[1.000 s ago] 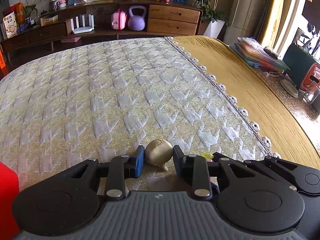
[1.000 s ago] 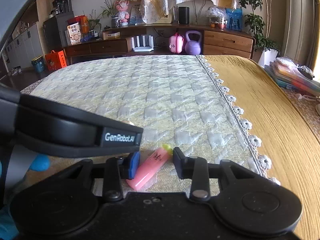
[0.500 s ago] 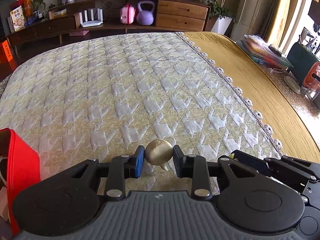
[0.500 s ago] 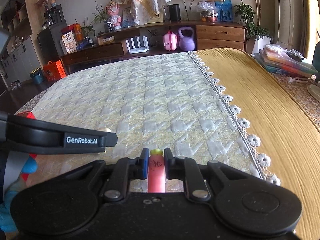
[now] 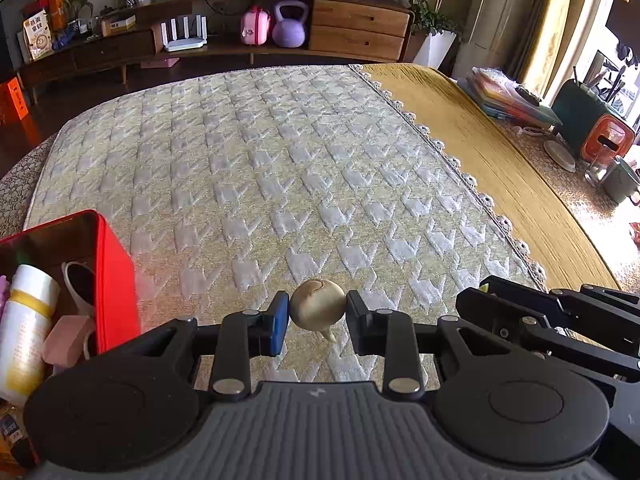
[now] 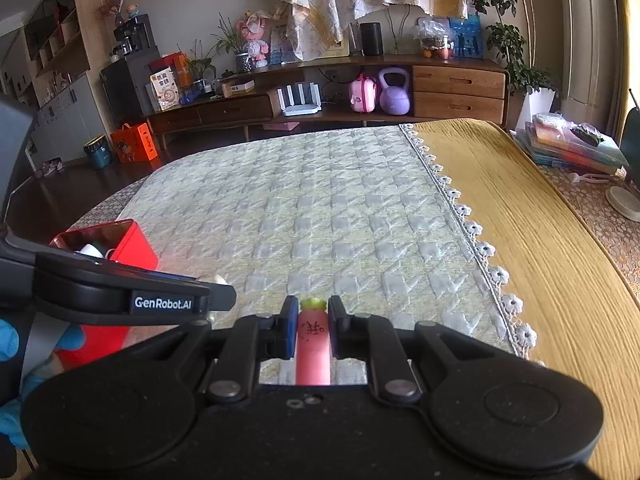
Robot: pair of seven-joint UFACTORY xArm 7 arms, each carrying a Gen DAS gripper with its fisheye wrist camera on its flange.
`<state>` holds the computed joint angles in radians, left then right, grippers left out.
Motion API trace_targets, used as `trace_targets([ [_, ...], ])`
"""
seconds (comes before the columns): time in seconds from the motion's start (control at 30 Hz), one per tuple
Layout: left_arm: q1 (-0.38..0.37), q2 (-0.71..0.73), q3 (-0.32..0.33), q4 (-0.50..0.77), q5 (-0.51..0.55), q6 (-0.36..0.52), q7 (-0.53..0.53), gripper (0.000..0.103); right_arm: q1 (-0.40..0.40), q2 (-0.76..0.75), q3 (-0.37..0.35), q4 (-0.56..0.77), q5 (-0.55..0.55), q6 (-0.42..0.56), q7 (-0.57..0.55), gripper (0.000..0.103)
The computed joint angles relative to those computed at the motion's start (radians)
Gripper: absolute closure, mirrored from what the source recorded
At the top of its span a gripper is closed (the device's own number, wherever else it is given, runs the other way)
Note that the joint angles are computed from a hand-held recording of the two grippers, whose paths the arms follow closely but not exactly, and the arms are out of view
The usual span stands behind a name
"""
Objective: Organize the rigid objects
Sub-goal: 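Carry beige toy with left tool over red tin while right tool carries pink tube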
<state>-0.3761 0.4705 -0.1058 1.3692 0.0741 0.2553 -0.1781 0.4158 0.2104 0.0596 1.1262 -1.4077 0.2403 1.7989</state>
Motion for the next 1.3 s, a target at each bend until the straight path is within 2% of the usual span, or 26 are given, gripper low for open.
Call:
trace_targets([
  [0.4, 0.059, -0.202, -0.024, -0.209, -0.034, -0.039, 0.049, 0.073, 0.035, -0.058, 0.049, -0.005, 0.065, 0.035, -0.079, 0.088],
  [0.57, 0.113, -0.277, -0.056, -0.286, -0.111, -0.054, 0.122, 0.073, 0.058, -0.055, 0.063, 0.022, 0.105, 0.060, -0.133, 0.088],
  [0.73, 0.151, -0.333, -0.061, -0.343, -0.198, -0.065, 0.194, 0.073, 0.089, -0.040, 0.071, 0.058, 0.138, 0.083, -0.176, 0.088],
  [1.07, 0.210, -0.408, -0.027, -0.426, -0.357, -0.085, 0.354, 0.073, 0.173, 0.056, 0.045, 0.197, 0.229, 0.107, -0.303, 0.088],
  [1.3, 0.252, -0.413, 0.010, -0.436, -0.419, -0.084, 0.436, 0.073, 0.239, 0.153, 0.005, 0.320, 0.318, 0.114, -0.403, 0.088],
])
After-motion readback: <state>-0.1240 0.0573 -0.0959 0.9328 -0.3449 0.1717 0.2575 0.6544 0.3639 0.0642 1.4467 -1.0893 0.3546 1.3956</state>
